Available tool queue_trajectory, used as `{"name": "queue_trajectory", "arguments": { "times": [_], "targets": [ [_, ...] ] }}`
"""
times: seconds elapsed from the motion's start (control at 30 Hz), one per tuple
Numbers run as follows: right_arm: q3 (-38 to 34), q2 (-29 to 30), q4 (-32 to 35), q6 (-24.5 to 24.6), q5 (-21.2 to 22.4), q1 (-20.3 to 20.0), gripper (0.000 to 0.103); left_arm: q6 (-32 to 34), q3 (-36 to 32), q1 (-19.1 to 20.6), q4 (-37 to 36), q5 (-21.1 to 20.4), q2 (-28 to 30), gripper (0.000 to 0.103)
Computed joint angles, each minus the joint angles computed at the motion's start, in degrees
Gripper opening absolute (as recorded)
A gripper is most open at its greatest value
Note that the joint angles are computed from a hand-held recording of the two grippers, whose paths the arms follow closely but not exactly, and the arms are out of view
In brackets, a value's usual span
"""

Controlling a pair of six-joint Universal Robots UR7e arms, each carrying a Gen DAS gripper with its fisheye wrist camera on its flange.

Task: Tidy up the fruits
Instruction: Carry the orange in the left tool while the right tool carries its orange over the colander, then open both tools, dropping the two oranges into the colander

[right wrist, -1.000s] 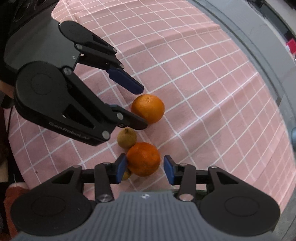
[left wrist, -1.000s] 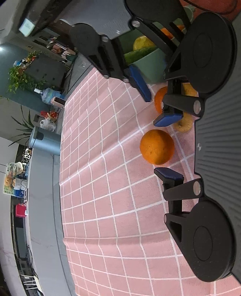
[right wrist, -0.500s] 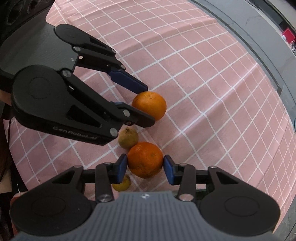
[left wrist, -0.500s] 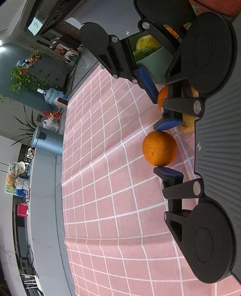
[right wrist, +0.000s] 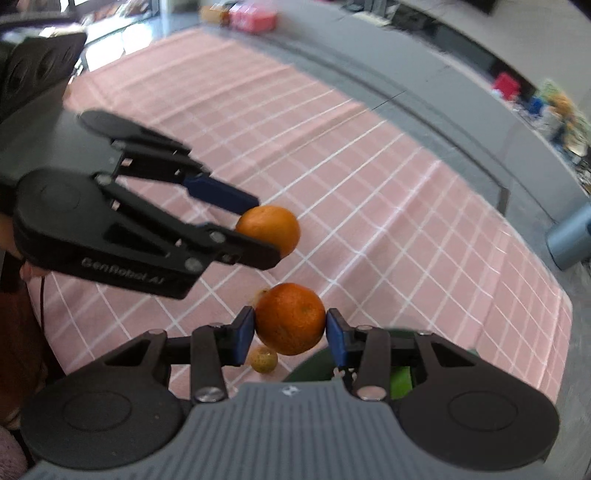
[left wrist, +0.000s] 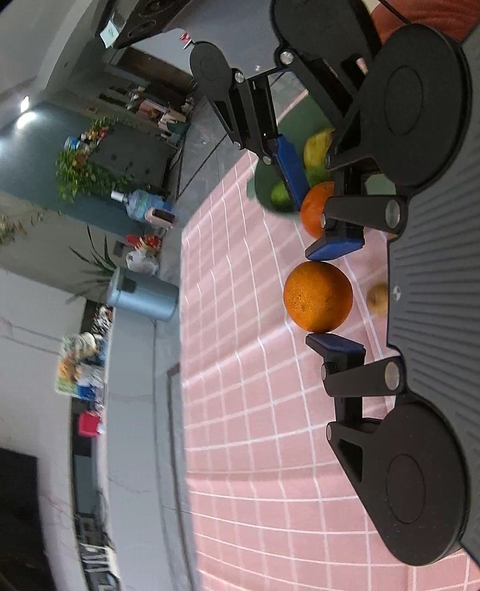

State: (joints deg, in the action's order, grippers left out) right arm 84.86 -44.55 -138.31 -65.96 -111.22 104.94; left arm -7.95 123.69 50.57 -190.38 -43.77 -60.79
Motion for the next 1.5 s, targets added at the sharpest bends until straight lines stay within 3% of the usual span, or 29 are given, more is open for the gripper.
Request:
{"name": "queue_trajectory", "arguments": {
  "times": [0.2,0.5,0.63,0.83,1.07,1.5],
  "targets": [
    [5.69,-6.49,-4.54,4.96,3.63,-2.35,0.039,0.18,-1.27,-3.72,3.04,1.6,1.34,0.049],
    [11.07,-12.44,-8.17,8.44,4.0,-5.95,0.039,2.51,-5.81,-5.91,9.34,-2.06,5.41,0.049],
    [12.39,-13.2,-9.85,7.38,3.83,-7.34,0.039,3.81,-8.07,-6.21,12.98,-2.24,7.48,0.049],
    [13.01,-11.74,-13.56,4.73,2.47,-8.37,0.039,0.71,-11.25,-5.29,22.82,-1.51,9.1,0.049],
    [12.58,-11.21,-12.75,3.12,1.75,-9.45,0.039,-0.32,-12.92,-4.69,29.59,-1.18,9.73,0.049],
    [13.44,-11.23,-13.9,-0.25,1.89,-9.44,0.039,0.08,-13.26,-3.96,29.41,-1.74,10.13,0.05]
  ]
}}
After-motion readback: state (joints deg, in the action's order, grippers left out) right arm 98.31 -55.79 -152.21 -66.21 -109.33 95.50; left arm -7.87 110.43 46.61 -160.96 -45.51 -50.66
